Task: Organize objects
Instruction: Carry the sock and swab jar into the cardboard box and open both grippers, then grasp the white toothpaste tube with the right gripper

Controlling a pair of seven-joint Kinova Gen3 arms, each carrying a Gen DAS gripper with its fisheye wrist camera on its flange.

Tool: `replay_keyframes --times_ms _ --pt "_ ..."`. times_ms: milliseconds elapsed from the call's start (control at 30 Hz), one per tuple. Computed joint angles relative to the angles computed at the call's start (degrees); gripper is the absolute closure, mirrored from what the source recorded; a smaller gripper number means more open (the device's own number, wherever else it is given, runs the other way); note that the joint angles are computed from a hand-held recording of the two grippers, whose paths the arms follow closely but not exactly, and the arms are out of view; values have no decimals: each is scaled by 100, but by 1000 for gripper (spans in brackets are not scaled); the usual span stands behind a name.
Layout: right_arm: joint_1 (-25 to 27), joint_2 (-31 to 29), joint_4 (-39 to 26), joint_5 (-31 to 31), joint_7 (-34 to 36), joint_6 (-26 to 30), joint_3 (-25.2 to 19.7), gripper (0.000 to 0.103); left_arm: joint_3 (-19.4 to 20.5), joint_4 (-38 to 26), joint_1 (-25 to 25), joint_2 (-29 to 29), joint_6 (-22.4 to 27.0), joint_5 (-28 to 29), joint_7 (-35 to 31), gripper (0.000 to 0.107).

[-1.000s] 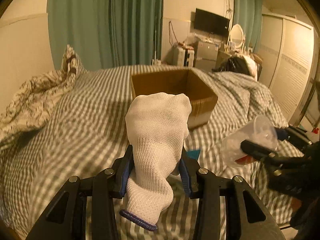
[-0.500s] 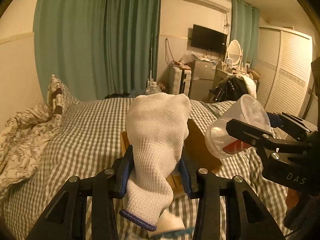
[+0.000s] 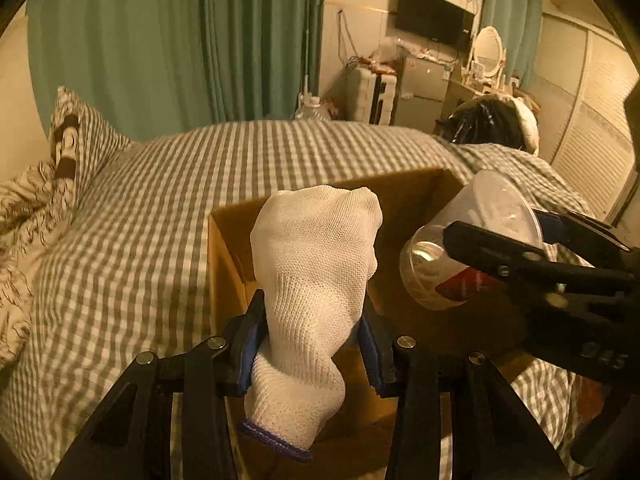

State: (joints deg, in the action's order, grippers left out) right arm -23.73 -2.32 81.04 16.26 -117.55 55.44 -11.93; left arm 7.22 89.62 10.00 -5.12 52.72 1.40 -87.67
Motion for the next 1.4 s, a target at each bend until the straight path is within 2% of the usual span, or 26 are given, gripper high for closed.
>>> replay_keyframes --times_ms 67,133,167,200,267,433,600,767,900,967,1100,1233,1300,1400 --pt "57 -27 118 -286 139 -172 85 40 14 43 -3 -2 -34 -44 63 56" --pt "92 -133 233 -339 89 -242 76 38 52 22 -7 -45 17 -140 246 33" --pt "114 -178 242 -342 46 -253 65 30 93 52 -16 -134 -28 -256 443 20" --pt "135 -241 261 -272 -14 -277 36 23 111 69 -20 -217 -77 -310 547 15" --pt "184 -443 345 12 -245 -330 -96 18 141 21 -36 -391 -37 -394 664 9" --pt "287 -868 -33 240 -345 122 -418 16 278 -192 -99 -819 303 -664 768 8" --pt "441 -1224 -450 735 -460 886 -1112 15 302 -362 -176 -1466 671 -635 654 4" --pt "620 -1694 -792 422 -208 1453 -1408 14 266 -489 -286 -1990 1038 -444 475 4" --pt "885 -2015 -817 258 -88 1698 -1711 13 213 -245 -409 -2489 1276 -310 368 4" --pt "983 -2202 -687 117 -33 1735 -1808 13 228 -17 -487 -2705 1324 -269 341 4" --pt "1202 -2526 -205 -211 22 1715 -1961 13 513 644 -849 -3207 1353 -385 462 4" --pt "1424 -2763 625 -664 -76 1439 -2154 13 810 1411 -1090 -3590 1183 -455 588 4" --pt "1449 -2791 1082 -882 -102 1256 -2203 13 1001 1754 -1225 -3677 1129 -504 668 4" --pt "1415 -2695 1584 -1063 -160 1009 -2327 13 981 2060 -1103 -3614 1115 -467 595 4"
